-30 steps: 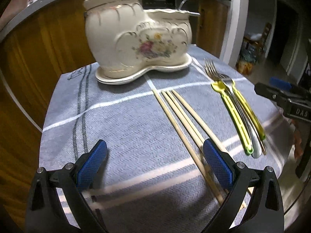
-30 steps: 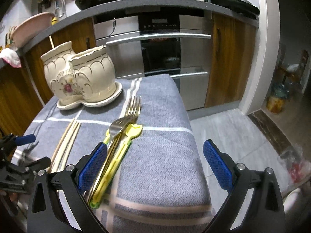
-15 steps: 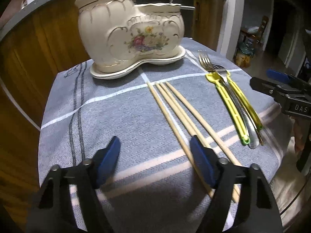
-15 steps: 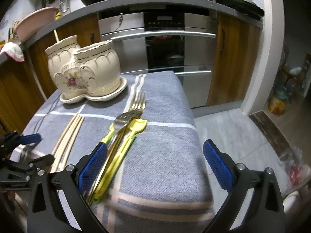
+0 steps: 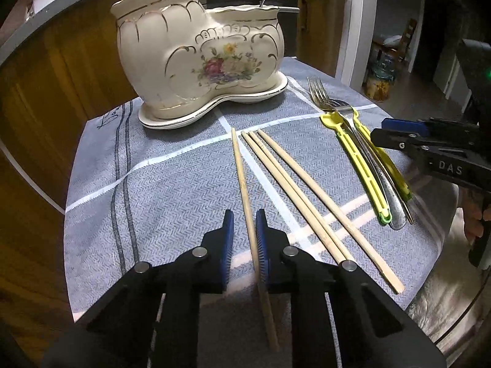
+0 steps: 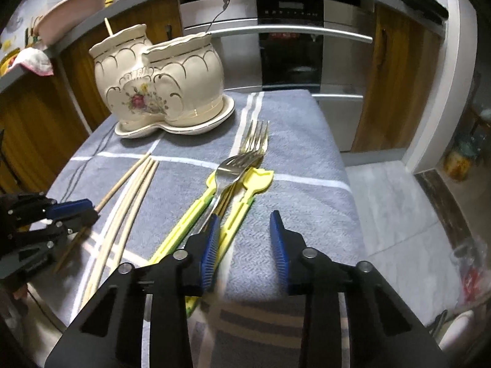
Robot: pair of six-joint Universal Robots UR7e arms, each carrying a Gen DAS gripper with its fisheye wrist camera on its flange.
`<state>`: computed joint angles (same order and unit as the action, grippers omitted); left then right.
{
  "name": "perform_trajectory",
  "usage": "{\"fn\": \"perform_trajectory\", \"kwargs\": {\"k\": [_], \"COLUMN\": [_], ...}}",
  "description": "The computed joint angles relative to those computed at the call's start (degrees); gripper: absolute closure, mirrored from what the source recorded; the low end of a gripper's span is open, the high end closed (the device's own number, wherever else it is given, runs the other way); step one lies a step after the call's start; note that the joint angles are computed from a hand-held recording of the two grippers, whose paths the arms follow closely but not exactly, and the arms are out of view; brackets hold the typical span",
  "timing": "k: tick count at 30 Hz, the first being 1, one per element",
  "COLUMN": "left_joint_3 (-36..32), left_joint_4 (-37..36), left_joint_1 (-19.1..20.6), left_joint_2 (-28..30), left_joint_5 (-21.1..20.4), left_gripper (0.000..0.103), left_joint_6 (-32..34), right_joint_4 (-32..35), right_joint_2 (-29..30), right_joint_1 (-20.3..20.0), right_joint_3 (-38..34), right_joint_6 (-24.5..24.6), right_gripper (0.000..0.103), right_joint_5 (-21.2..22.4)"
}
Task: Organize utensils
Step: 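Close left tool on another chopstick while right tool closes on yellow spoon, then carry chopstick in left tool to larger cup while right tool carries yellow spoon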
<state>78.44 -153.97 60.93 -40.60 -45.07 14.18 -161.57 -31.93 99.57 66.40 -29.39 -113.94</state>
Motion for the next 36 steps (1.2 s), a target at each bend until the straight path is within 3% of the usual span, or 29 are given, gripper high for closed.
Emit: {"fn": "perform_trajectory", "kwargs": {"k": [4,10,14,18,23,26,28,36], "left_joint_3": [-0.1,-0.3,-1.1,-2.3,-3.1,-3.4,-3.8,-0.9], "left_joint_4": [0.3,1.2,3.8,6.7,9.1,9.4,9.6,6.1], "left_joint_1": [0.1,0.1,0.1,0.2,0.5,1.1,1.3,1.3], "left_joint_2": [-0.1,-0.2,-0.4,-0.3,-0.7,-0.9,-0.8,-2.6], "left_joint_5": [-0.4,0.9,2.0,1.6,0.1,-1.4,-1.7,-3.5], "left_gripper": [0.088,0.088,0.088,0.088,0.088,0.088,0.097,0.098], "left_joint_6": [-0.3,1.0,1.4,1.7,1.6,2.0,2.1,4.0], "right_joint_4": [3.2,6.1,13.4,15.2,15.9,15.8,14.2,8.6], "right_joint_2": [0.2,0.7,1.7,3.1,3.5,3.1,2.4,0.0], "right_joint_1": [-0.2,0.7,0.9,1.3,0.8,0.4,0.2,0.1], "right_joint_3": [-1.4,-3.3,-6.7,-9.3,-10.7,-10.3,-9.1,-5.1], "right_joint_6": [1.3,-1.5,0.1,-0.2,1.6,2.8,3.1,2.6], "right_gripper": [0.070,0.070,0.070,0.071,0.090,0.092,0.093,0.093], "right_joint_5": [0.1,-4.1,-5.0,-6.5,-5.2,-4.0,-3.1,-1.2]}}
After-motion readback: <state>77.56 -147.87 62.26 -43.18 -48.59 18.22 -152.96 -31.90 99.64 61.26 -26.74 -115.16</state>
